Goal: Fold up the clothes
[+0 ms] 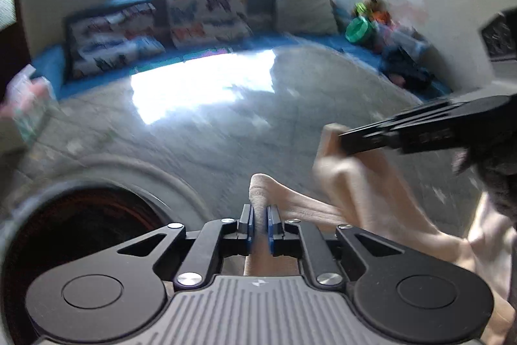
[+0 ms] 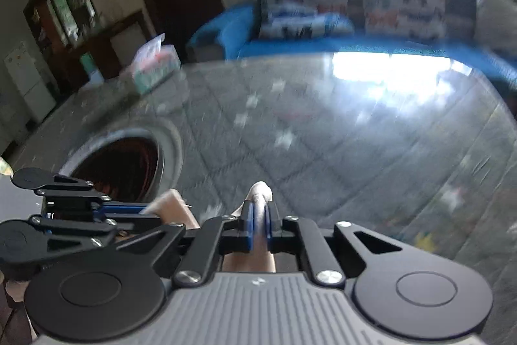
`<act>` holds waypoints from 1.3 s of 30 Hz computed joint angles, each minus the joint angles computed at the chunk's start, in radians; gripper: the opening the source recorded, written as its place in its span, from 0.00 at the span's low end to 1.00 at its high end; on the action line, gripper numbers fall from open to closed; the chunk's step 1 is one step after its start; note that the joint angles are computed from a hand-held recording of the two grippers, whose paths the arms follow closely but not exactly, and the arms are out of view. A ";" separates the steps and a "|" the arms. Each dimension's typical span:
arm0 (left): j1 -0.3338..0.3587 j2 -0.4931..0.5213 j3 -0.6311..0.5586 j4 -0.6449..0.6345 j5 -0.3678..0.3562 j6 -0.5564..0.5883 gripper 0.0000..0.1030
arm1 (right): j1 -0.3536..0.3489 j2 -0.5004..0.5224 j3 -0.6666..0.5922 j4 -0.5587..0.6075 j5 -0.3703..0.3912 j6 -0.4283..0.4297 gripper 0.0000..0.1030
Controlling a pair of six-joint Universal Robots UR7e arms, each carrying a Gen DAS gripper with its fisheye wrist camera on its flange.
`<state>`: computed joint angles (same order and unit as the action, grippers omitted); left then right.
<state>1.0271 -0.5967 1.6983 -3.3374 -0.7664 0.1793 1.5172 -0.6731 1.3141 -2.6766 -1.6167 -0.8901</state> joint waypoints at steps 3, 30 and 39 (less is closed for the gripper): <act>0.005 0.011 -0.020 -0.117 0.062 0.035 0.09 | 0.001 0.006 0.018 -0.175 0.024 -0.020 0.05; -0.052 -0.101 0.304 -0.048 -0.053 -0.115 0.15 | 0.006 -0.127 0.347 -0.151 -0.142 -0.367 0.56; -0.137 -0.114 0.463 -0.136 -0.014 -0.100 0.23 | -0.025 -0.297 0.618 -0.244 -0.127 -0.604 0.65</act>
